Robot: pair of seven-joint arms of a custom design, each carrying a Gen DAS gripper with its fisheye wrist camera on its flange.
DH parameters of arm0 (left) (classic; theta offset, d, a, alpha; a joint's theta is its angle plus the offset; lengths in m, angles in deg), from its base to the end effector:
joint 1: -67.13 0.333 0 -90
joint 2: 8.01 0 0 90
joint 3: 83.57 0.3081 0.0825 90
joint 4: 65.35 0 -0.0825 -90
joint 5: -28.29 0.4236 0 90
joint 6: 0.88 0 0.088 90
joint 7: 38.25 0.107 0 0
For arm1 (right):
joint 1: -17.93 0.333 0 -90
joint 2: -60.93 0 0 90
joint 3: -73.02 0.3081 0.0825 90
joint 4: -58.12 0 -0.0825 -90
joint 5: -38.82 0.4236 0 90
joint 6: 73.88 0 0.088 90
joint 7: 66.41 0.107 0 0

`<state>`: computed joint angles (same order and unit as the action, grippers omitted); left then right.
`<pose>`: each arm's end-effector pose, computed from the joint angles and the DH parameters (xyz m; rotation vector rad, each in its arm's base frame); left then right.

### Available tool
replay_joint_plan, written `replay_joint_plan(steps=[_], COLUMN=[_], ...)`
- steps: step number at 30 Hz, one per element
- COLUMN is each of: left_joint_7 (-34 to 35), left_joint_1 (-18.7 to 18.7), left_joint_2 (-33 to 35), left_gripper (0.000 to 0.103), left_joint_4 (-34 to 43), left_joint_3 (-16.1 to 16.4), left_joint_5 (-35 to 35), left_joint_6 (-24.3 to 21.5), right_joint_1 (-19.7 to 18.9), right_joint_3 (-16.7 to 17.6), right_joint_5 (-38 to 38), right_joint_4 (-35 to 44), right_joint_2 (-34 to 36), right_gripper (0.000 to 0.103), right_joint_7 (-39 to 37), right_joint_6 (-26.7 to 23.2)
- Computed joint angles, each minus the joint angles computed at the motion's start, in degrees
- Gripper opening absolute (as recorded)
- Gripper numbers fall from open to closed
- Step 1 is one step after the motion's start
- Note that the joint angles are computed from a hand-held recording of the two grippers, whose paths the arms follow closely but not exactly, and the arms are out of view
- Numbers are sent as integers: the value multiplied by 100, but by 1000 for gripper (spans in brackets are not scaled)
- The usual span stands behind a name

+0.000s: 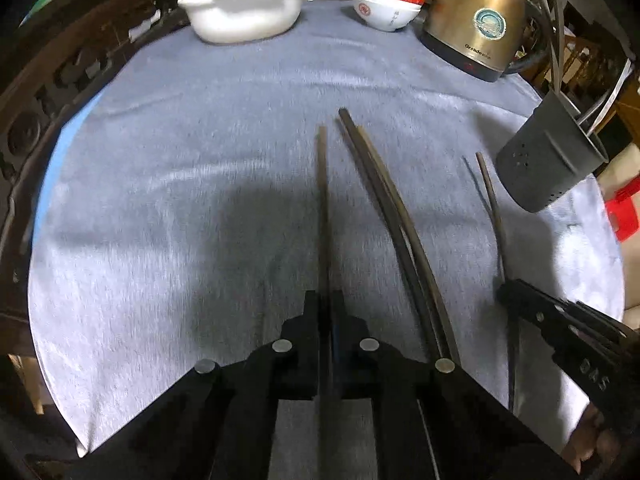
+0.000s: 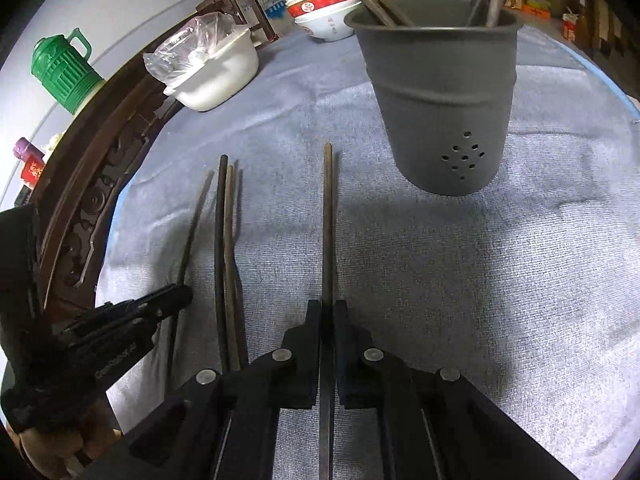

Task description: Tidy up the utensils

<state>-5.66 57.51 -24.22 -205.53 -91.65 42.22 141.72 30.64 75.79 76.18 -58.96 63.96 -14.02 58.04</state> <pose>0.4838 -0.1558 0.4088 -2.4730 1.4297 -0.4135 0.5910 0.1765 0.4122 -2.2469 1.2852 0.1741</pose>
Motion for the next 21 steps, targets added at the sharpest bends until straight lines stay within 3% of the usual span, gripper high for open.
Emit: replay_joint_plan(steps=[6,10,12,13,14,17,21], left_joint_7=[-38,9,186,217,204,175,485], left_joint_1=[-322,-453,-513,-480,-417,-167,-191], left_joint_2=[-909,-1057,-1056,-1072,-1077,-1085,-899], left_gripper=[5,7,24,42,50,50,50], left_joint_4=[-953,-1172,-1136,-1118,-1096,-932,-716], left_joint_3=[210,412,566,595,562,447,551], left_joint_5=[-782,-1015,-1185,-1215,-1169,-835,-926], left_joint_6=[402,700,683,690,693,464,206], right_joint_1=[-58,-46,-33,-26,-17,13,105], right_joint_3=[-59,-46,-40,-38,-35,-20,23], right_joint_5=[-203,-413,-537,-612,-681,-793,-1090], right_joint_4=[-68,-46,94,158,207,356,718], right_joint_2=[-139,-162,-75,-41,-23,33,314], right_gripper=[7,8,9,9,9,9,9], right_joint_7=[53,1,121,190,253,375,612], right_joint_6=[-295,-470,-596,-642,-644,-549,-538])
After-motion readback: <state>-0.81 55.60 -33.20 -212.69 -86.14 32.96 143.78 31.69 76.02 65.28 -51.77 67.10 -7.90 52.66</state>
